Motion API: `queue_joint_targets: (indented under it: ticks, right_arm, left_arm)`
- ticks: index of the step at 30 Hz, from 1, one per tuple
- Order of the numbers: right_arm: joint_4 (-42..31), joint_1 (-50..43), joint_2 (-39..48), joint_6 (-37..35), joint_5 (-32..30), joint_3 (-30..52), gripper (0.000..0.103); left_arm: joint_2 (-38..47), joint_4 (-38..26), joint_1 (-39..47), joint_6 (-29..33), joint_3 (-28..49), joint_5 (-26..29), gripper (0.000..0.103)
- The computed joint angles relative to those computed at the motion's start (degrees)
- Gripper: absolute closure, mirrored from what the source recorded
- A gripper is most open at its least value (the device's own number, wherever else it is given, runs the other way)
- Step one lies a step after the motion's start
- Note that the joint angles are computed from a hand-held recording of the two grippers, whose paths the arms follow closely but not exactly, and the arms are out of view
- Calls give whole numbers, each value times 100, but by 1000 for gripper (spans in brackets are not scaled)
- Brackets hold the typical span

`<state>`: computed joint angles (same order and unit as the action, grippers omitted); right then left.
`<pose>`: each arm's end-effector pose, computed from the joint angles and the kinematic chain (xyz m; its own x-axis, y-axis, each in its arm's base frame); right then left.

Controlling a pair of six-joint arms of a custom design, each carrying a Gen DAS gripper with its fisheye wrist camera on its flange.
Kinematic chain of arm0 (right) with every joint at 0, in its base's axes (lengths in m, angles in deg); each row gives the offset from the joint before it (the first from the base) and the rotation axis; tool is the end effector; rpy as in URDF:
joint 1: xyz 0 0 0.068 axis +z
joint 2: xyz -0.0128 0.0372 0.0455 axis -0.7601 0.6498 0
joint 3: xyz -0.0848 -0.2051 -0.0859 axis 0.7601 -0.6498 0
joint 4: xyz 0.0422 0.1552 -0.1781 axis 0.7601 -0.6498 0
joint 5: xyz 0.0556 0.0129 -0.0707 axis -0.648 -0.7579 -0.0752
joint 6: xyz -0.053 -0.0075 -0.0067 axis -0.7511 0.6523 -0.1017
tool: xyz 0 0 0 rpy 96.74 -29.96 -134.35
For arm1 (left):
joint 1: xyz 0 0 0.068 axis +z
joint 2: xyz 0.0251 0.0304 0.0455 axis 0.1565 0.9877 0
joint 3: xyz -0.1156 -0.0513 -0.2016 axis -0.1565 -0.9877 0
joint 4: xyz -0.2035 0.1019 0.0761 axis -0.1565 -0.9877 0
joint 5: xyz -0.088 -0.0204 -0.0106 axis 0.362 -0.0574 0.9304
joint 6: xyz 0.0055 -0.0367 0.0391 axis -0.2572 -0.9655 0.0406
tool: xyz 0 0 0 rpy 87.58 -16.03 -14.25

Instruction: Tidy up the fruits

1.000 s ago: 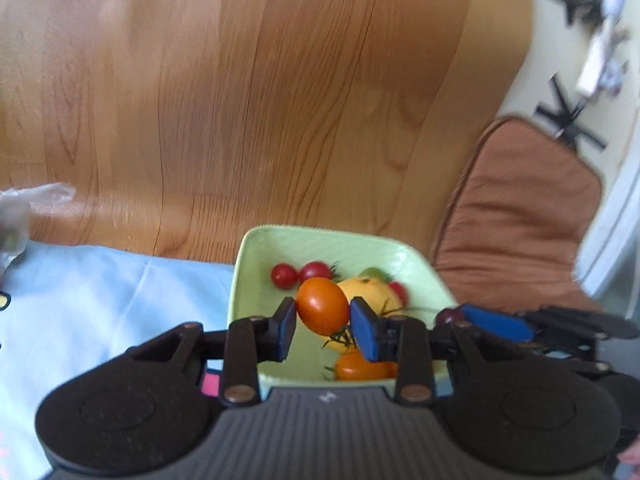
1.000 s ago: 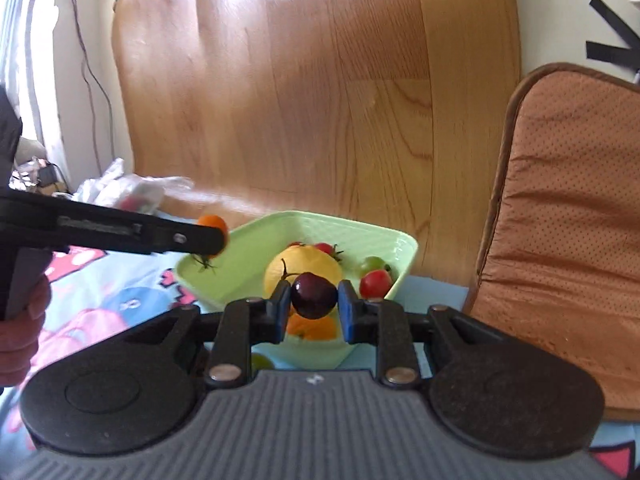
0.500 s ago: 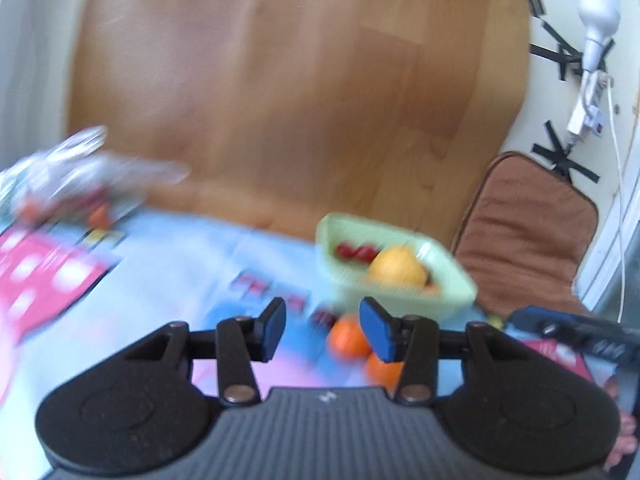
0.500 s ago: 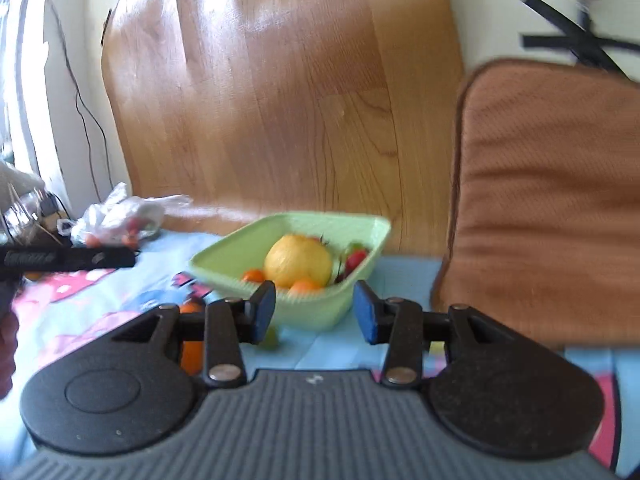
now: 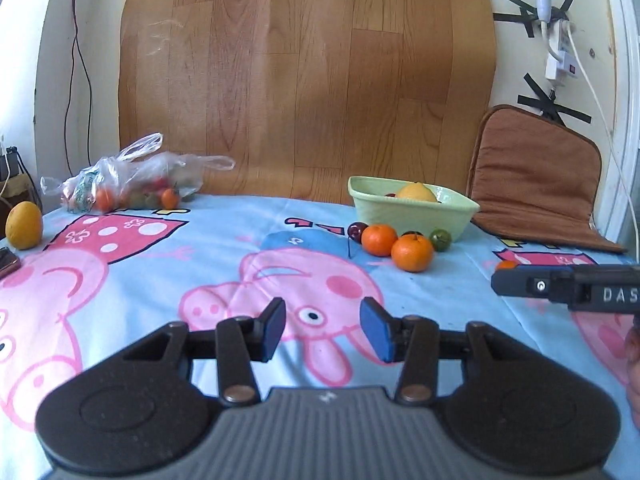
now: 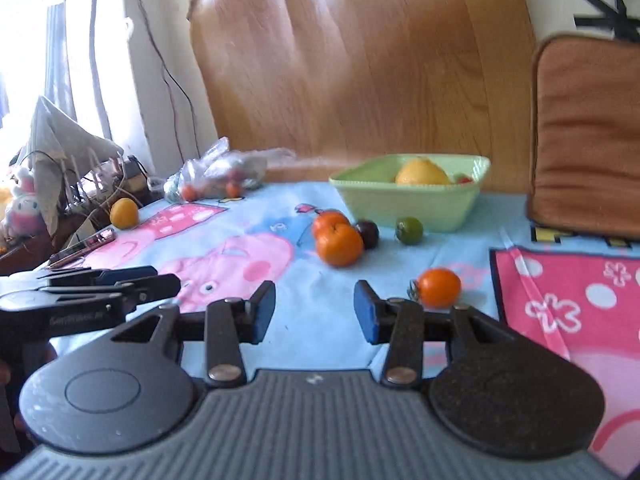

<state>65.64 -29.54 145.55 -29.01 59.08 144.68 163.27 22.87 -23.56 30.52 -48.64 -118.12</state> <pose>0.3589 0.1461 0.0854 -0.3989 -0.0530 -0.9155 -0.6458 0.7250 0.2395 0.2609 -0.1426 0.1054 -0.4093 -0.1060 -0.9062 -0.1304 0.9898 -0.0568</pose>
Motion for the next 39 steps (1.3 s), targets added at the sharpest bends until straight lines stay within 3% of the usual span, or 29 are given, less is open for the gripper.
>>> queue_joint_targets:
  ticks: [2, 6, 13, 26, 39]
  right_arm:
    - [-120, -10, 28, 107, 33, 96, 57]
    - [300, -60, -38, 190, 86, -260, 57]
    - [543, -65, -43, 232, 88, -394, 57]
    - [502, -30, -195, -199, -38, -596, 57]
    - [423, -17, -201, -271, -10, -572, 57]
  left_arm:
    - [-31, 133, 57, -77, -93, 105, 61]
    - [-61, 362, 111, -205, -265, 190, 61]
    - [4, 89, 118, -148, -84, 269, 61]
    - [85, -530, 51, -333, 230, -101, 61]
    - [65, -487, 86, -329, 189, 7, 61]
